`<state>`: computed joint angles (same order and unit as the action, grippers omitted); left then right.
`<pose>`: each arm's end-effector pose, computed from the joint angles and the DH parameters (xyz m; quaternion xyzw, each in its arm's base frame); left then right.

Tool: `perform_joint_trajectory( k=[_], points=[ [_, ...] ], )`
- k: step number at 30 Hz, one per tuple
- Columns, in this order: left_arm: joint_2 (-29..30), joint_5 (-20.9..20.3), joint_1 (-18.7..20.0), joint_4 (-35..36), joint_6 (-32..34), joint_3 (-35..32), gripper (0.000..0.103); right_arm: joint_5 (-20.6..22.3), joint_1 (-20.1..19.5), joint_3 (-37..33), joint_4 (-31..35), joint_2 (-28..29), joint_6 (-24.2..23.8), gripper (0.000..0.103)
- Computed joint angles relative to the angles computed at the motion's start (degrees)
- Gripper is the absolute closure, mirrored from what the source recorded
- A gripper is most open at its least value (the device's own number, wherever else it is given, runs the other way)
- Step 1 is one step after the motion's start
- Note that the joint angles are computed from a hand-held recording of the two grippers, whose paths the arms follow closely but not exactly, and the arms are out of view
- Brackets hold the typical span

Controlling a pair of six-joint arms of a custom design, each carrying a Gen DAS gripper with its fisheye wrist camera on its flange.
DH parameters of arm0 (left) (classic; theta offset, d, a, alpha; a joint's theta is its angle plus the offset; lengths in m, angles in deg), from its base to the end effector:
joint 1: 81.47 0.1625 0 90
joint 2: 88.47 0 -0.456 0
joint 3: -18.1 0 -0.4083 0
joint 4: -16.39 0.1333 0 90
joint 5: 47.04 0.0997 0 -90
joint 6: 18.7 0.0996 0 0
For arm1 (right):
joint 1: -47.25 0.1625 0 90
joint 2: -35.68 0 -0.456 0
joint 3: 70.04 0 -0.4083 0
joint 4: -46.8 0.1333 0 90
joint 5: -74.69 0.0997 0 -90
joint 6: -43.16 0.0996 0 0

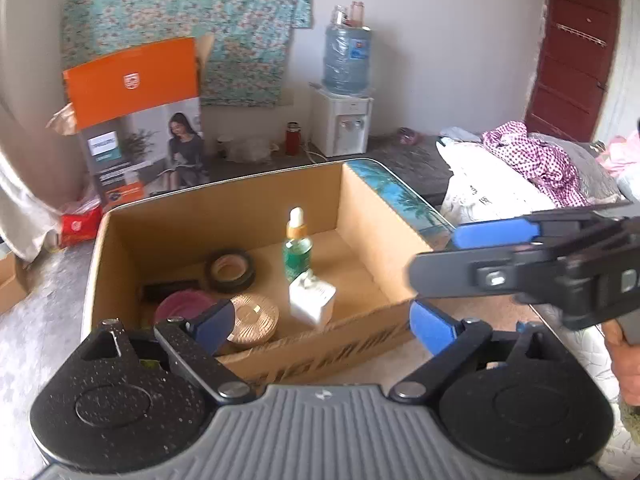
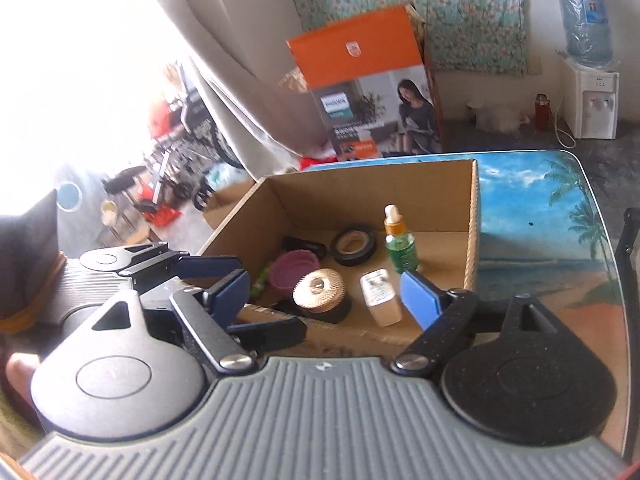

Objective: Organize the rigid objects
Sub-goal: 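Withdraw the open right tool from the box to the white pill jar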

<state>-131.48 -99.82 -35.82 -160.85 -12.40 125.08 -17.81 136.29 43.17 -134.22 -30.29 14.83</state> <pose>-0.3059 -0.5898 0.0732 0.3389 0.8666 -0.2826 0.2332 0.1188 -0.6058 0.2763 0.2116 -0.9033 0.3555 0.1138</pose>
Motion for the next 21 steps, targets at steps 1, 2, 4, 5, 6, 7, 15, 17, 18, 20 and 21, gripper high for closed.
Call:
perform_joint_trajectory(
  k=[1, 2, 4, 5, 6, 7, 15, 17, 18, 20, 21],
  points=[
    [-0.73, 0.73, -0.36, -0.42, -0.73, 1.17, 0.007, 0.55, -0.08, 1.18, -0.99, -0.58, 0.04, 0.013],
    [-1.43, 1.31, -0.67, -0.91, -1.16, 2.3, 0.007, 1.0, -0.08, 2.36, -1.9, -1.17, 0.1, 0.012],
    [-2.67, 2.71, -1.28, -2.16, -1.58, 4.57, 0.006, 1.74, -0.08, 4.42, -3.58, -2.01, 0.34, 0.007],
    [-3.1, 3.53, -1.59, -2.66, -1.82, 5.45, 0.006, 2.36, -0.13, 5.58, -4.48, -2.49, 0.42, 0.005],
    [-3.59, 4.45, -1.93, -3.26, -2.05, 6.43, 0.005, 2.97, -0.21, 6.43, -5.28, -2.66, 0.53, 0.002],
    [-4.08, 5.32, -2.29, -4.05, -2.25, 7.53, 0.005, 3.46, -0.23, 7.16, -5.87, -2.75, 0.67, 0.001],
    [-6.48, 9.7, -2.85, -9.06, -2.61, 12.87, 0.004, 5.85, 0.06, 9.93, -8.02, -1.78, 3.42, 0.001],
    [-6.56, 11.35, -2.87, -10.26, -2.95, 13.87, 0.004, 6.16, 0.2, 9.78, -7.99, -1.23, 3.95, 0.001],
    [-6.55, 11.88, -2.72, -10.49, -3.05, 14.08, 0.004, 6.3, 0.29, 9.73, -7.87, -0.97, 4.08, 0.001],
    [-6.55, 12.2, -2.14, -10.56, -3.56, 14.27, 0.004, 6.49, 0.55, 9.32, -7.24, -0.29, 4.46, 0.001],
    [-6.39, 12.5, -1.79, -10.69, -3.77, 14.23, 0.004, 6.65, 0.66, 8.89, -6.69, 0.18, 4.59, 0.001]
  ],
)
